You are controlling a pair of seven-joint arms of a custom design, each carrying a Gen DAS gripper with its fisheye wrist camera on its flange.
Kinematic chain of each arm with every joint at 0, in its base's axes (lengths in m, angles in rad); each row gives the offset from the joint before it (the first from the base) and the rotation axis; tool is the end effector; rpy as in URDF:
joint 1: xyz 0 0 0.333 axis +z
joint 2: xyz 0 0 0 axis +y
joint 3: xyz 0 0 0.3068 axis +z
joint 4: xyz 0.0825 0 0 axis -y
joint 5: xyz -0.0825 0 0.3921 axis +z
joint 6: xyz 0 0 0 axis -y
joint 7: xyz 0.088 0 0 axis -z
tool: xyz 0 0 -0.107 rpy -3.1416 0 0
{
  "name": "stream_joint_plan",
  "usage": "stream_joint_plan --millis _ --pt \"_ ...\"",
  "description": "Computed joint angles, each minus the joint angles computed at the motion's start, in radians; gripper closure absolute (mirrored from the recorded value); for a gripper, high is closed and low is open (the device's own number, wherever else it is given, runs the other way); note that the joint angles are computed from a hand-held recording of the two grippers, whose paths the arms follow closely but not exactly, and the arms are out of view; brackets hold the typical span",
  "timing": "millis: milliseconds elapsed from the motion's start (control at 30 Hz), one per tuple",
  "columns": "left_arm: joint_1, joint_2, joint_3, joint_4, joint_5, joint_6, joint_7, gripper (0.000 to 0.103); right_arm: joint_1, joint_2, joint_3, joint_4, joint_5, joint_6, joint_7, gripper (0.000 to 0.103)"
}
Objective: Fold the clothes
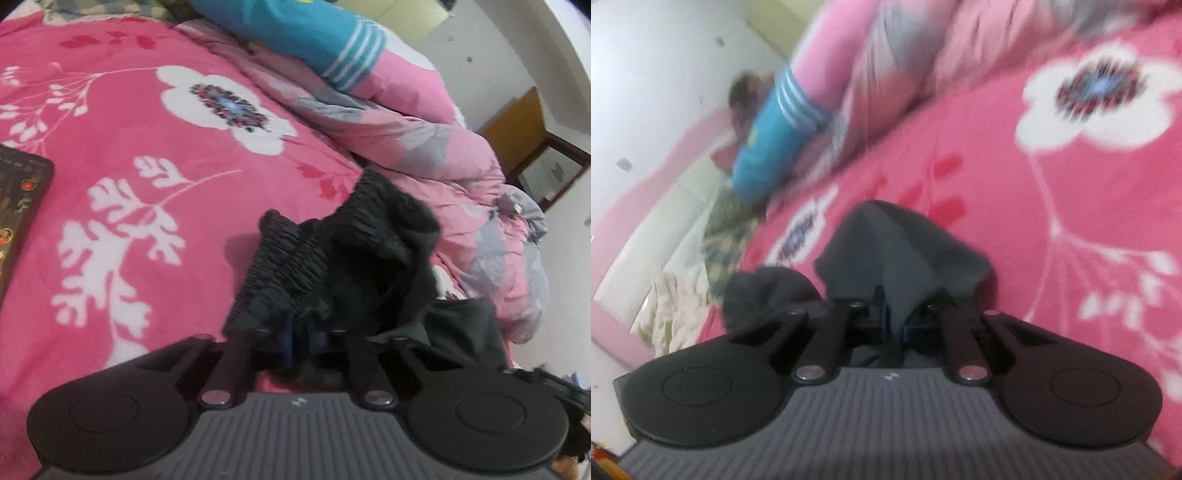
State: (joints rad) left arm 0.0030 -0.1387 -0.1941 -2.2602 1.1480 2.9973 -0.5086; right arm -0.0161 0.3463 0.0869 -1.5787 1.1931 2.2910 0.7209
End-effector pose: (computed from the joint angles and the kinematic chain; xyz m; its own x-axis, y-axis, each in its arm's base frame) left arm 0.5108 -0.1683 0.4733 0.4034 -0.6929 0.5977 -0.3978 -0.7210 -0.5673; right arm 0.7007 0.0626 0.4812 0.4251 -0.6595 -0.6199 -0.7704 0.0959 -0.6303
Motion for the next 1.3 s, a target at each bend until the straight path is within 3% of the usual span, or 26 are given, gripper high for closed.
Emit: stream_joint_plan --millis 133,200,267,367,433,567,667,767,833,967,1100,1200,1300 --pt "0.005 -0.042 -0.036 -0.007 0.154 -0.060 -0.134 0.100 -0.012 -0.223 -0.015 -0.261 0.243 0.147 -0.258 0.098" --pt "0.000 -0.062 -0.037 -0.018 0.200 -0.064 -0.180 0.100 0.006 -0.282 -0.051 -0.338 0.238 0.229 -0.241 0.097" --pt "-0.006 -0.075 -0.030 -0.033 0.208 -0.048 -0.193 0.100 0.023 -0.297 -0.088 -0.381 0.092 0.304 -0.047 0.095" --pt "-0.008 -0.088 -0.025 -0.056 0.197 -0.025 -0.191 0.100 0.021 -0.324 -0.126 -0.442 0.014 0.346 0.101 0.088" --pt "-0.009 -0.096 -0.030 -0.067 0.186 -0.032 -0.182 0.100 0.030 -0.361 -0.129 -0.484 0.037 0.417 0.087 0.082" --pt "-0.001 -0.107 -0.031 -0.077 0.193 -0.015 -0.185 0.100 0.066 -0.427 -0.129 -0.541 0.104 0.608 -0.016 0.081" --pt "-0.001 -0.119 -0.029 -0.088 0.179 0.001 -0.153 0.099 0.093 -0.430 -0.140 -0.508 0.179 0.672 -0.162 0.080" --pt "-0.016 -0.133 -0.026 -0.109 0.092 -0.012 -0.052 0.091 0.106 -0.394 -0.151 -0.415 0.262 0.542 -0.352 0.072" --pt "-0.018 -0.148 -0.033 -0.126 0.046 -0.032 -0.016 0.076 0.112 -0.376 -0.140 -0.374 0.223 0.397 -0.420 0.051" --pt "-0.018 -0.167 -0.034 -0.155 -0.039 -0.038 0.044 0.061 0.136 -0.292 -0.093 -0.253 0.034 0.123 -0.491 0.036" --pt "0.024 -0.157 -0.057 -0.159 -0.039 0.015 0.009 0.051 0.177 -0.188 -0.034 -0.138 -0.101 0.059 -0.577 0.027" --pt "0.090 -0.140 -0.102 -0.138 0.075 0.062 -0.127 0.047 0.195 -0.079 -0.015 0.002 -0.242 -0.013 -0.473 0.026" --pt "0.125 -0.108 -0.119 -0.098 0.238 0.108 -0.299 0.046 0.198 0.053 -0.015 0.191 -0.366 -0.119 -0.259 0.030"
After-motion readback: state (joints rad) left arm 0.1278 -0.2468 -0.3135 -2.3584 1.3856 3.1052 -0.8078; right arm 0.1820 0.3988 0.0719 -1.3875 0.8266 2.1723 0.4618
